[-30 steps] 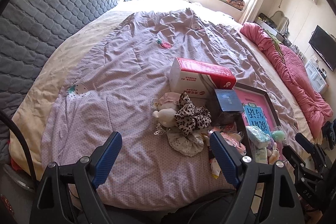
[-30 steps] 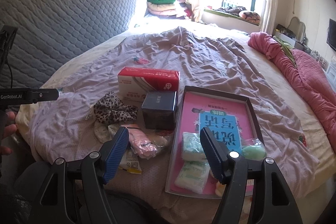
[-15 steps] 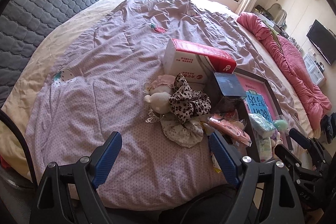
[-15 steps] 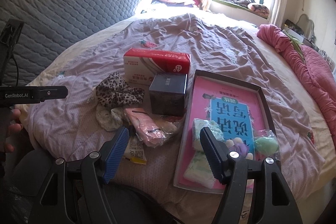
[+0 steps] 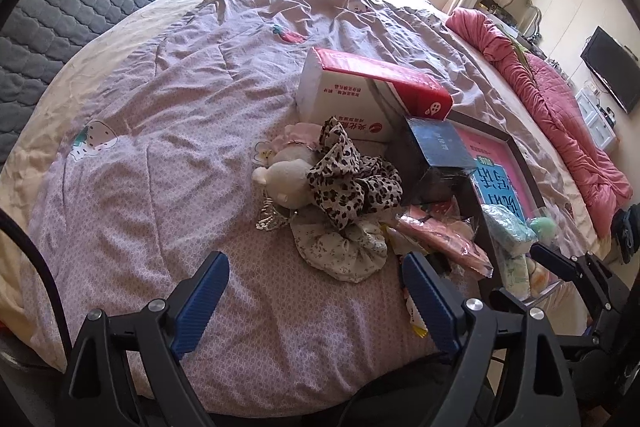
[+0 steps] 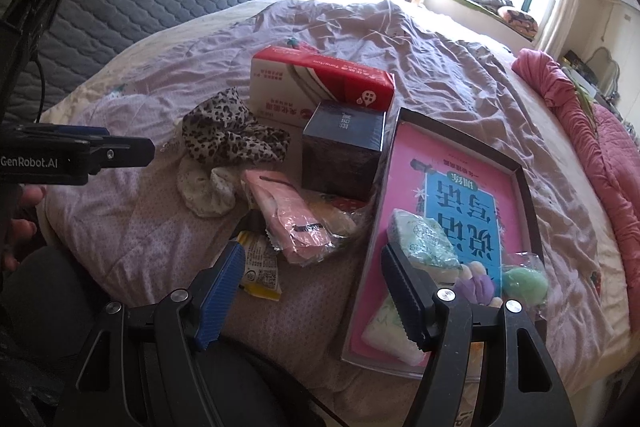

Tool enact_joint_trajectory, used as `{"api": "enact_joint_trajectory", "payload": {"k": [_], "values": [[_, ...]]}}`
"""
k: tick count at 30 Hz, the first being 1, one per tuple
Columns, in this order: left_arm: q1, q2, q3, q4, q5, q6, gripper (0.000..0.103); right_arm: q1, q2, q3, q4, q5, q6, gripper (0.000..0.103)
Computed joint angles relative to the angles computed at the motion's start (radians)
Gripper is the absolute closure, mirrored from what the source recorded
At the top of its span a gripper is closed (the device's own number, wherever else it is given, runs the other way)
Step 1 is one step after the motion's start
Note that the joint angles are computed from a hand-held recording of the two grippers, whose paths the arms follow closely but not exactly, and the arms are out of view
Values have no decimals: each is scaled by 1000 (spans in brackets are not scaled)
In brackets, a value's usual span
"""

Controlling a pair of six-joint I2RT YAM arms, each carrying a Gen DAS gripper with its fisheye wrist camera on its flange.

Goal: Organize soft objects
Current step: 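Grasp the leopard-print fabric with the left tool while the right tool grasps the pink packaged item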

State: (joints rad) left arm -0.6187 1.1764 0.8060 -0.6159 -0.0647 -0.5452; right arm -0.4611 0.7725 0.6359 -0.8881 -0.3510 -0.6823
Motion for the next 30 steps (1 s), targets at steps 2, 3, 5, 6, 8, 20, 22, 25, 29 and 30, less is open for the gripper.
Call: {"api": "enact_joint_trajectory", "payload": {"k": [2,3,5,6,8,20,22,25,29,30], "values": [[18,18,2,19,6,9,15,34,12,-23,50,28,18,31],[23,27,7,19,9,9,15,54,24,-30,73,45,30,31],[41,46,12,39,23,17,15,80,47,-40,113,56,50,31],[47,54,15,44,28,19,15,93,66,-42,127,60,57,31],[58,75,24,58,36,28,15,135,72,-57,163,93,75,31],[73,236,125,118,34,99,16,224,182,-74,287,82,144,61],[74,259,132,137,45,106,19,206,211,-67,296,54,154,63],[62,291,151,151,43,115,26,181,238,-59,307,21,170,65],[49,332,176,167,35,135,38,132,261,-46,294,-53,177,74],[48,344,182,171,40,137,40,120,264,-41,286,-69,177,75]]}}
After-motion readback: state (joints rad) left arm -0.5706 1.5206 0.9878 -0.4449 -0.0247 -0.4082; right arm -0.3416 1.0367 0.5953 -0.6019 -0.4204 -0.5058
